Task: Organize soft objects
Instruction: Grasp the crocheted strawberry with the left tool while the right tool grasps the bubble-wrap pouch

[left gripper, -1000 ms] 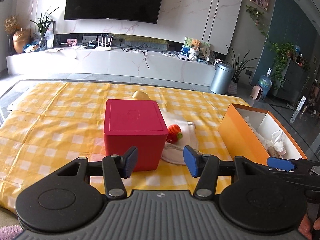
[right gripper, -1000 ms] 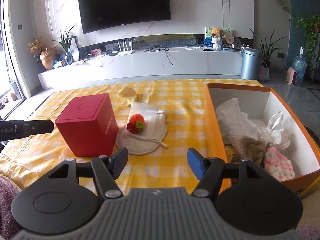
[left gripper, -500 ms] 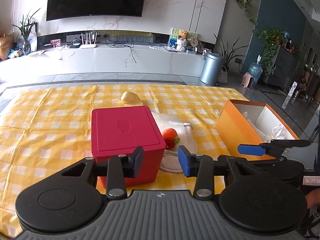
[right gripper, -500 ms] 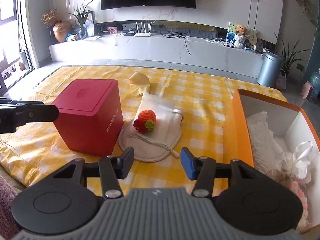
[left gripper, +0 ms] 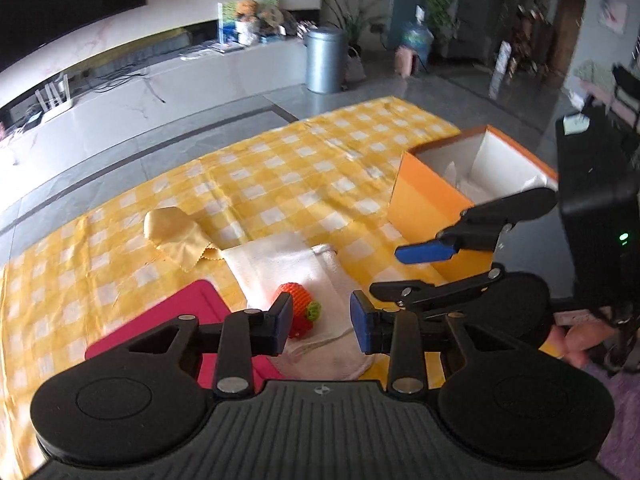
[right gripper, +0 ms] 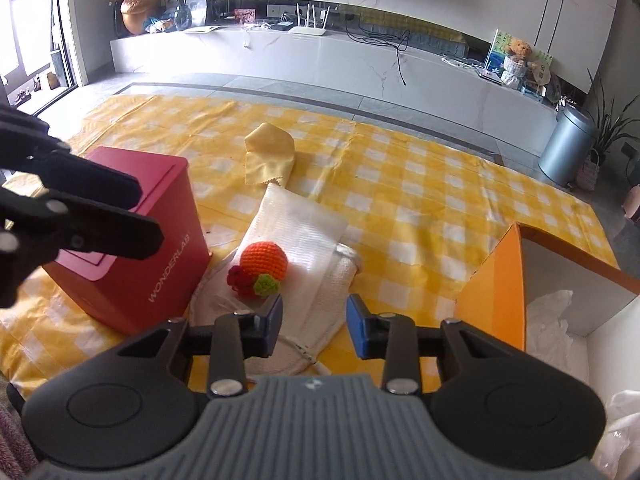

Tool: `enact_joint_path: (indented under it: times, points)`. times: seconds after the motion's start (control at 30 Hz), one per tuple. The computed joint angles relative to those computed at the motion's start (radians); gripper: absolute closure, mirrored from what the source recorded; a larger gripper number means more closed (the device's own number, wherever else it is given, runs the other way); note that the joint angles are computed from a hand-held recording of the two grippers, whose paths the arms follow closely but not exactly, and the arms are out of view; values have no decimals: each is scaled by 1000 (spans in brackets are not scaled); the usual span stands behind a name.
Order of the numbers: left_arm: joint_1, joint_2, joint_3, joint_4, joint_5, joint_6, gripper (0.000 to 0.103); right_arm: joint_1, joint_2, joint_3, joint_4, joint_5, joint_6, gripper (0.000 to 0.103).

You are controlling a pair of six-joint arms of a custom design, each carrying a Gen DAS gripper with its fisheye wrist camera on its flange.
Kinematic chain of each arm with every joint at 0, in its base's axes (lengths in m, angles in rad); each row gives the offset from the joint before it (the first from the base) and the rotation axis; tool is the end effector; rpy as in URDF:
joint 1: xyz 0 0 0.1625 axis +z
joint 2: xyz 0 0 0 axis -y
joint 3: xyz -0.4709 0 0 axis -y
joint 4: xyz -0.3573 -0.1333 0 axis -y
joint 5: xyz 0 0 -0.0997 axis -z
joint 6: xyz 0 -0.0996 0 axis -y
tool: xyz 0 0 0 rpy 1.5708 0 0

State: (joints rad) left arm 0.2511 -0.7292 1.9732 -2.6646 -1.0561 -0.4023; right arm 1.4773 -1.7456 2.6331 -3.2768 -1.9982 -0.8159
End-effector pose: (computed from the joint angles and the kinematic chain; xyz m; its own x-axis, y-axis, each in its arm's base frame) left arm -0.4889 -0.3136 0.0372 -0.5083 0.6965 -0.5065 0.8245 0.5633 -0.0529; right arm 0.0657 -0.2854 0.3600 -0.6480 -0.2308 0.7259 -0.5956 0.7475 -0.2940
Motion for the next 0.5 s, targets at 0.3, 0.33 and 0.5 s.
enact_joint_path:
  times: [0.3,0.33,0.5]
  points:
    - [123,179,-306,424,-79,292,62,-77,25,-43,62,15,-51,68]
    - [133,196,-339,475,-86,294,61,-83,29,-50,74,17,-48,68]
    - [170,262,-459,652,-111,272,60,-97,50,-71,90,21,-42,67]
